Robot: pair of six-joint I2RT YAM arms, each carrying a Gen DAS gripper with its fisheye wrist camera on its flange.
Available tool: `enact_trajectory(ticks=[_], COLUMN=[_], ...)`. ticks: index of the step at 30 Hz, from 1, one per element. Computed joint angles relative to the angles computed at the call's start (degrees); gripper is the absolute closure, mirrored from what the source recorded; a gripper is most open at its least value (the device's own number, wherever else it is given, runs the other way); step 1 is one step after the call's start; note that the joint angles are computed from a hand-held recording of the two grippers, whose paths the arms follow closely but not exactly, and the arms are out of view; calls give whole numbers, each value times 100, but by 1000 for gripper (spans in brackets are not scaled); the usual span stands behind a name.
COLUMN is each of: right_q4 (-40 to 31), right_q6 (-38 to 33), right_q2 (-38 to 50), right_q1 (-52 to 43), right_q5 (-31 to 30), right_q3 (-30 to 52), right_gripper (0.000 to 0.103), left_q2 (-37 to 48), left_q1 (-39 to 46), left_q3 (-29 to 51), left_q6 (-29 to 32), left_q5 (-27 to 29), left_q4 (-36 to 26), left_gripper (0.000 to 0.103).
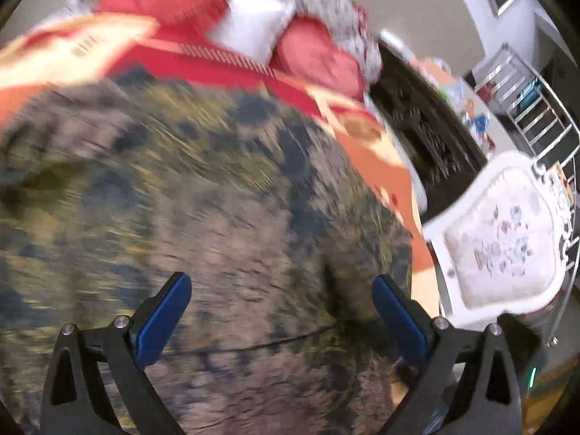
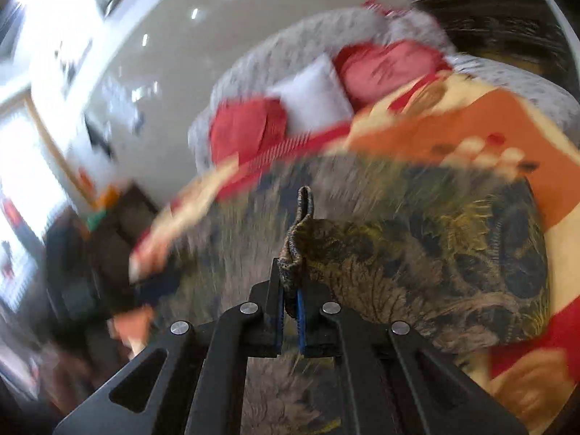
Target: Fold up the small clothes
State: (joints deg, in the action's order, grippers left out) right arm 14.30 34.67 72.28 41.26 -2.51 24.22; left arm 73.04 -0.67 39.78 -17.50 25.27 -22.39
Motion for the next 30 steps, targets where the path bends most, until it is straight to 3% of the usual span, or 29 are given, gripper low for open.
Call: enact_trajectory(ticks=[2, 3, 8, 11, 13, 17, 21, 23, 27, 30], right_q4=[-40, -31, -284, -404, -475, -541, -733, -861, -1527, -2501], right_q6=[-159, -231, -533, -678, -746, -779, -670, -620, -193, 901], right_q2=[113, 157, -29, -101, 19, 275, 371, 294, -216, -922], right_q1=[532, 696, 1066, 1393, 1587, 1832, 1963, 2031, 2283, 2490], right_q5=[614, 768, 1320, 1766, 2041, 2373, 2583, 2723, 3085, 3802], right_q3=[-19, -40, -131, -143, -40, 127, 225, 231, 118, -182], right_gripper=[90, 90, 90, 90, 90, 89, 89, 87, 68, 65], left_q2=[584, 820, 1300, 1351, 1400, 1319, 1250, 1209, 807, 342], left_q1=[-361, -528, -896, -999, -1045, -1165, -1164, -1186, -1351, -1649], left_q3=[256, 338, 408, 533, 599, 496, 257, 203, 34, 19], left_q6=[-1, -45, -406, -517, -511, -315, -429, -411, -240, -158], left_q5=[12, 34, 228, 66, 0, -247, -260, -313, -760, -1343], left_q4=[-29, -2, 332, 291, 199, 162, 420, 457, 437, 360], left_gripper=[5, 12, 16, 30, 47, 64, 88, 93, 99, 100])
